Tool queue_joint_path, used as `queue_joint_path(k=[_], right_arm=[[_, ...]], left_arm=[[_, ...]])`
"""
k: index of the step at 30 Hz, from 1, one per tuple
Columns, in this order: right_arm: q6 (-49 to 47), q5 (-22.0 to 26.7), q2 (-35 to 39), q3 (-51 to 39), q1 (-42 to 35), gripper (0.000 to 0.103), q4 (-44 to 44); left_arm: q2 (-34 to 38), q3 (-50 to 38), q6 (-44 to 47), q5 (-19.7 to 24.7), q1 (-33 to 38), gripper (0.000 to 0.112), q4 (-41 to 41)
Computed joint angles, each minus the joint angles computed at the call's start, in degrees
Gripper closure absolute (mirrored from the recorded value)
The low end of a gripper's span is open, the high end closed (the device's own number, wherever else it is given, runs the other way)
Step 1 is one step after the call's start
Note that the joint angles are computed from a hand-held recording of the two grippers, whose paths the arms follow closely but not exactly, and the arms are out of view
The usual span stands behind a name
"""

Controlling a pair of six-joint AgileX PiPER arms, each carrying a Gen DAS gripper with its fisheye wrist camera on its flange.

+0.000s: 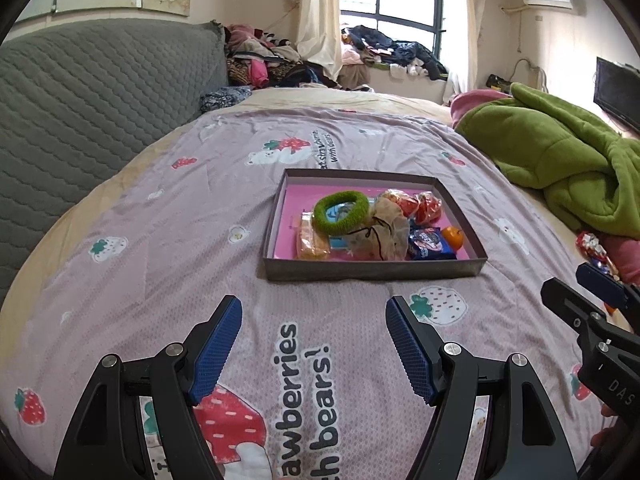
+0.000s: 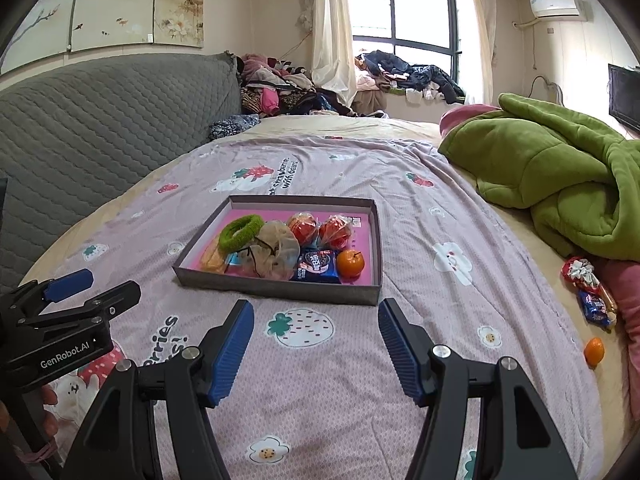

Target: Organize objects

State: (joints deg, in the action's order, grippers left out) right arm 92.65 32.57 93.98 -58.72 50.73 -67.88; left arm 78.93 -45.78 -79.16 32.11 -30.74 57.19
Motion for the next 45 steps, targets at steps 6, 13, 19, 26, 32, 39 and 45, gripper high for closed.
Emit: queue_joint_path(k=[6,13,19,26,32,39,45], right_arm=[[3.6,0.2,0.2,1.9,0.6,0.039,-3.1],[6.2,0.0,0.0,2.9,0.7,0.039,-5.3],[8.6,-0.1,0.2,3.7,0.7,0.039,-7.1],[9.6,-0.4,0.4,4.5,0.8,0.039,-7.2],[12.3,-1.0,1.0,5.5,0.5,0.039,-9.3],[17.2,-1.6,2.5,6.6,0.2,0.039,-13.6],[19.2,-2.4,4.4,7.0,-0.3,0.039,-15.0]], left_arm=[[0.1,1.8,-4.1,-0.8,-1.2,0.037,3.8],[0.3,3.5,-6.8,-1.5,-1.7,0.037,6.1],[-0.3,5.3,-10.4,-2.9,-1.9,0.037,9.4],[-0.3,6.3,-13.5,-2.5,-2.9,0.037,12.3],[0.1,7.3,-16.1,-3.6,-2.5,0.037,14.4],[1.3,9.6,-26.4,-4.6,-2.8,0.037,24.3],[2.8,10.8,-31.8,-4.7,-2.9,0.037,29.2]])
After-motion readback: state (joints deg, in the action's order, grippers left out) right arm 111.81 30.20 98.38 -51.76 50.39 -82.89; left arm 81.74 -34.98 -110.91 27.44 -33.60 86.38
